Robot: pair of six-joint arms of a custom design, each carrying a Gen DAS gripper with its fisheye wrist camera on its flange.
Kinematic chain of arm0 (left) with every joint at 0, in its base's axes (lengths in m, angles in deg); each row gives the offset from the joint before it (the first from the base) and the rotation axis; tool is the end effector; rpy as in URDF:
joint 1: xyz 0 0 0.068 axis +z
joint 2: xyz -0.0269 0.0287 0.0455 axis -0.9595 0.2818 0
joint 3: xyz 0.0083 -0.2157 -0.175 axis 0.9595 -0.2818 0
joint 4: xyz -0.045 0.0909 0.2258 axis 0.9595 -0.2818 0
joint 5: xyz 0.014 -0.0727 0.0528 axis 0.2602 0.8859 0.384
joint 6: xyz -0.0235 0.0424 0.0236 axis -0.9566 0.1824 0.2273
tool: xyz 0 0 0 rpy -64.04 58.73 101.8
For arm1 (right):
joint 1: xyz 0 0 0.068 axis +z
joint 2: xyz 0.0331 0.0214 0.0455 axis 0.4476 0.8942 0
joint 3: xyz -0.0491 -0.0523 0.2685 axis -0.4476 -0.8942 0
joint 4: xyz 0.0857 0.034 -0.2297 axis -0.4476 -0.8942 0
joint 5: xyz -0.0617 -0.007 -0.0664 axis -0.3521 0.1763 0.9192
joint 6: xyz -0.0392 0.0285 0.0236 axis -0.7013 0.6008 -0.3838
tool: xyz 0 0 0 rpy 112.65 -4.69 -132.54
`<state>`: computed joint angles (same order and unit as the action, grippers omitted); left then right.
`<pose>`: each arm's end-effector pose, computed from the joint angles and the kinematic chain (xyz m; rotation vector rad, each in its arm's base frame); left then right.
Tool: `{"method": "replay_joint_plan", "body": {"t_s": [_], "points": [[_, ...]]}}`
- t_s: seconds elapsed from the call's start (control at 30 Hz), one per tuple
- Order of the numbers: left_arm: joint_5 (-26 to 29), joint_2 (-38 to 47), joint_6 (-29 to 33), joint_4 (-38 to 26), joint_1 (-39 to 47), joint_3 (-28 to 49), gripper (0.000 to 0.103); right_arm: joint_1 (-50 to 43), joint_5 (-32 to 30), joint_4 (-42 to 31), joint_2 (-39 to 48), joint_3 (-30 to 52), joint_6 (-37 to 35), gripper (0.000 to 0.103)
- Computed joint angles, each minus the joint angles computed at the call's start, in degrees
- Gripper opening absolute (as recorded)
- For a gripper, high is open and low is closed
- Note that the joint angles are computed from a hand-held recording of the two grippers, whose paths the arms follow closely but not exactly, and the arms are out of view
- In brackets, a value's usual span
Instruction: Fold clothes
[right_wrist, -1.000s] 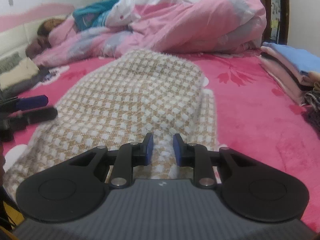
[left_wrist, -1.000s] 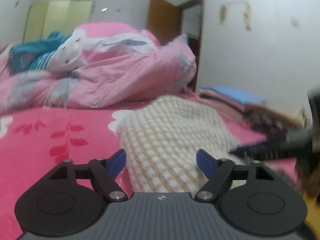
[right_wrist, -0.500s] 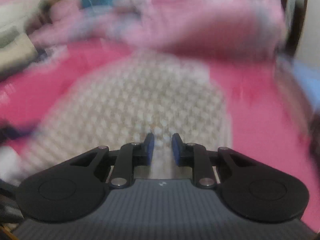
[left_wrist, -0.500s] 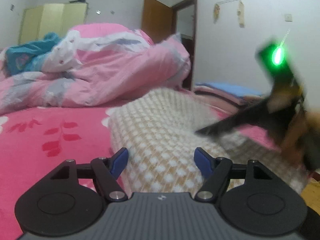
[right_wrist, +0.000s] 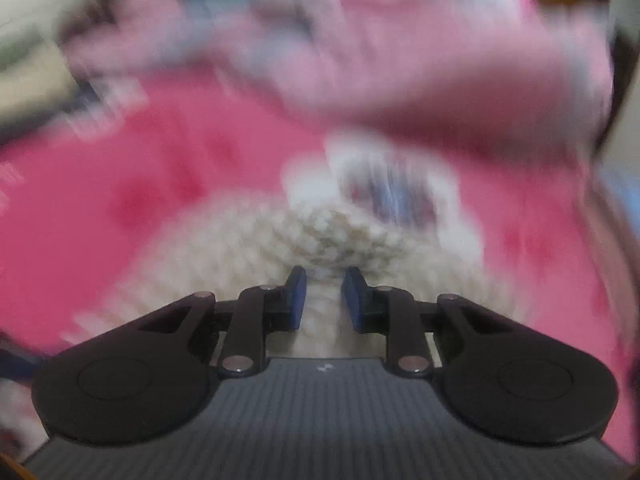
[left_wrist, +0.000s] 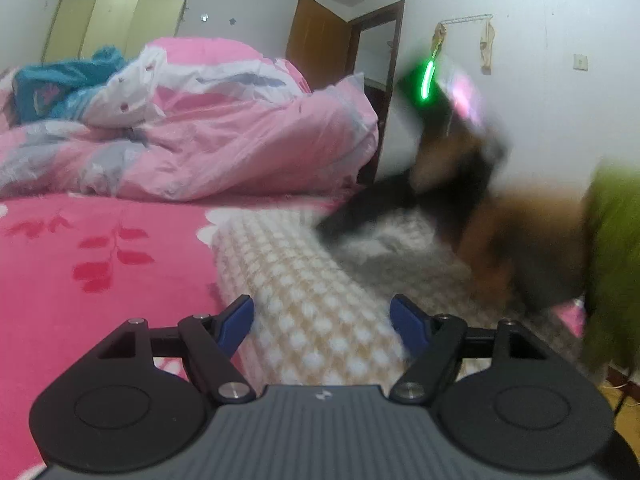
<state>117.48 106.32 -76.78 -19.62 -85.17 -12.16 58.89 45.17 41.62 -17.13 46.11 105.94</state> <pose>0.1552 -0.0558 0.1425 0.7781 1.8162 -0.7712 0.1946 0.1007 0.2335 0.1123 2.3043 -0.1901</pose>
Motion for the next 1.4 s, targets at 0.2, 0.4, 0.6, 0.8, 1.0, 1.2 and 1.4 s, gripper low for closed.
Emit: {"method": "replay_joint_plan", "body": {"t_s": [0.2,0.4,0.6,0.8,1.0,1.2,1.4], "points": [[3.93,2.43,-0.18,-0.25,2.82,0.95,0.077,0.09,1.16,-4.92,-2.31,5.06,2.9,0.02],[2.65,4.19,-1.98,1.9,2.14,0.48,0.077,-2.74,-7.45,7.11,4.54,3.9,-1.35,0.02],[5.77,6.74,-2.67,2.75,4.31,1.21,0.078,-3.3,-10.52,2.06,7.92,10.97,-3.05,0.02],[5.58,8.08,-3.56,6.38,4.11,-0.13,0.078,2.65,-8.74,-6.9,13.32,25.0,-15.04,0.019],[6.59,10.48,-4.9,6.94,4.74,0.79,0.079,-3.48,-14.81,-1.57,18.86,18.93,-12.87,0.017],[4.76,9.58,-5.2,10.95,3.46,-1.85,0.079,1.29,-17.71,-19.75,27.47,39.71,-25.86,0.017],[3.16,7.46,-5.21,9.1,2.32,-1.93,0.079,4.29,-19.74,-50.78,51.17,68.51,-46.51,0.015]]}}
